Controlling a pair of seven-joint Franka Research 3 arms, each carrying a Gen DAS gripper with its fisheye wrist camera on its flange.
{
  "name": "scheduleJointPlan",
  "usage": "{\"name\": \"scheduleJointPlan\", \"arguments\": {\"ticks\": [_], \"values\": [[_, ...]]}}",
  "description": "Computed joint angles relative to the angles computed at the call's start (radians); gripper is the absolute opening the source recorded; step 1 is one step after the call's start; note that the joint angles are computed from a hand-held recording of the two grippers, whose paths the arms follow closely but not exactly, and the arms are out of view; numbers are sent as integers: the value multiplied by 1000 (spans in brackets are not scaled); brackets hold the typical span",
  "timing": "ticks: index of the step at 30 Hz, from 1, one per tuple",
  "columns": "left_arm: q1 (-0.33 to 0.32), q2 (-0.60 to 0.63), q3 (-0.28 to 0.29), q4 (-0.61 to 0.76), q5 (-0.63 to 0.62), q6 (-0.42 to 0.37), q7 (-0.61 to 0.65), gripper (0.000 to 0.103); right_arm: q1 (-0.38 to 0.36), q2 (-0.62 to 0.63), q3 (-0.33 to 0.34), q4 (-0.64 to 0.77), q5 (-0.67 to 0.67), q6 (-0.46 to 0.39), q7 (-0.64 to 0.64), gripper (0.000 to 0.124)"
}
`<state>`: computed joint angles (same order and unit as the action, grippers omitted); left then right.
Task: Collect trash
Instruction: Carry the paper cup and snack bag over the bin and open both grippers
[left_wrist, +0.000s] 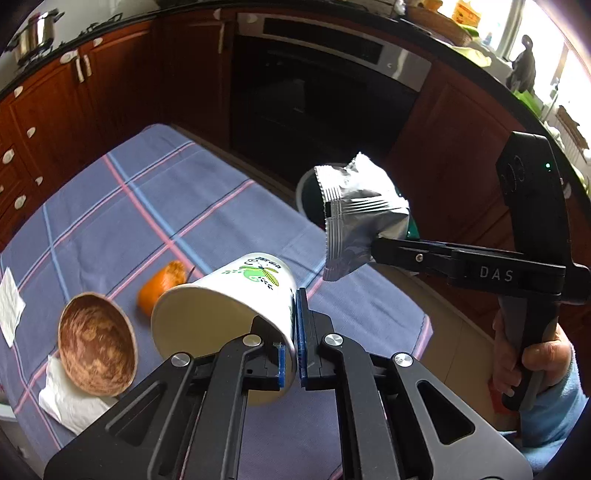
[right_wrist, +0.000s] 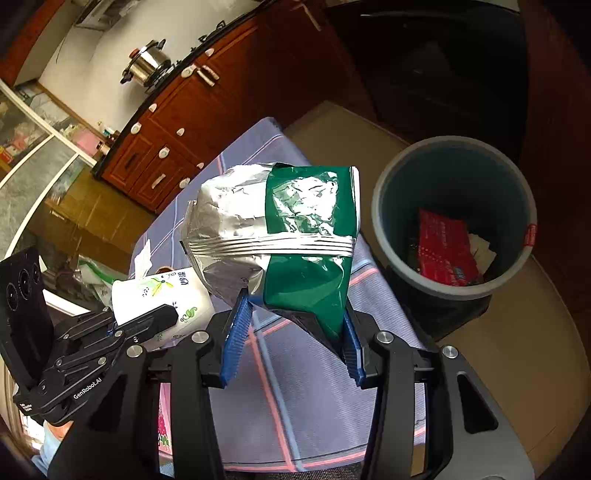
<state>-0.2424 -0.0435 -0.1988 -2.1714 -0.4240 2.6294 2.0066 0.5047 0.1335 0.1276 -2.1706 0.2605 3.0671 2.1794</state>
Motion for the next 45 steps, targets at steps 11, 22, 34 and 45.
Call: {"name": "scheduleJointPlan", "arguments": {"ticks": [11,22,34,45], "values": [[-37,365,-115,407,158,-91,-79,6,-140,-15,-1,-74,208,20,-135,44],[-86,684,-128,768,347,-296,-212,18,-242,110,27,19,413,-73,-314,67],[-97,731,-132,830,404,-319,-247,89,-265,142,53,39,588,-76,-371,91],[-121,787,-170,932,367,-357,-174,90,-229,63,16,-40,558,-47,-319,92]]}}
